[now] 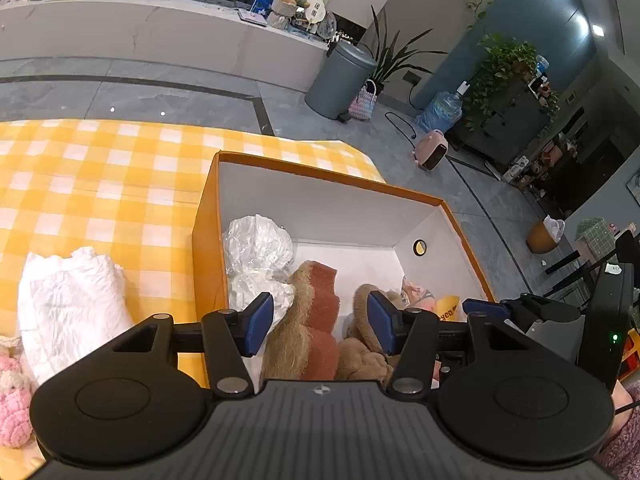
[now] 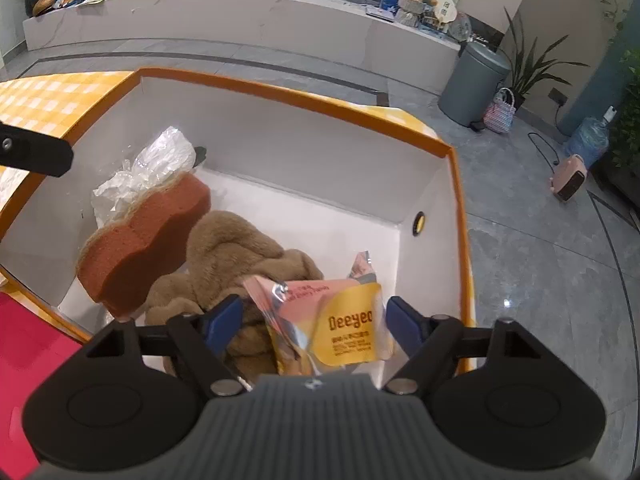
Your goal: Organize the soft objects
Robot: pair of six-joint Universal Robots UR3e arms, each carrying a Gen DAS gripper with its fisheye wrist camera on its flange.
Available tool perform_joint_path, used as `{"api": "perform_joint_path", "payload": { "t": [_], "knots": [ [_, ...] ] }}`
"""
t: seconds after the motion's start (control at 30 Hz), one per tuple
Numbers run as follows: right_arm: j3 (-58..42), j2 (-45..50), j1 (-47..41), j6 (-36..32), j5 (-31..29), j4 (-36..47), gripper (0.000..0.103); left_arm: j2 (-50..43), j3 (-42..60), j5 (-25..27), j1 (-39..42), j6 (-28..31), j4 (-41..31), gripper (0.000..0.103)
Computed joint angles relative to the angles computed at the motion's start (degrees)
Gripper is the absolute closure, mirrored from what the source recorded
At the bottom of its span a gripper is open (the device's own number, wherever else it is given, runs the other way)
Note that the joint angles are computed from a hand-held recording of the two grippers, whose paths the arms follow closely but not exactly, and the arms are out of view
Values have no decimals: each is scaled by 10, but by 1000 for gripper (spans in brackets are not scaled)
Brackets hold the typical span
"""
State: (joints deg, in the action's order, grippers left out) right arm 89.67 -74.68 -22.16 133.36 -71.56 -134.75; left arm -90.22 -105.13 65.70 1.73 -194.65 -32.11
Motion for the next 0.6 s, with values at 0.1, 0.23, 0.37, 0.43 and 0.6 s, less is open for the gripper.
{"api": "perform_joint_path", "payload": {
  "t": [0.1, 0.23, 0.37, 0.43, 0.6],
  "knots": [
    [5, -15, -2, 2, 1, 8, 25, 21, -10, -2, 2, 1, -5, 41],
    [32, -58, -11, 1, 18, 17, 23, 66, -36, 16, -10, 21, -3, 39],
    [78, -123, -25, -6, 49, 27, 22, 130, -73, 30, -20, 41, -6, 39],
    [106, -165, -34, -8, 69, 36, 22, 167, -94, 30, -19, 49, -7, 38],
    [184, -282, -72, -14, 138, 75, 18, 274, -162, 37, -17, 84, -9, 37]
  ]
}}
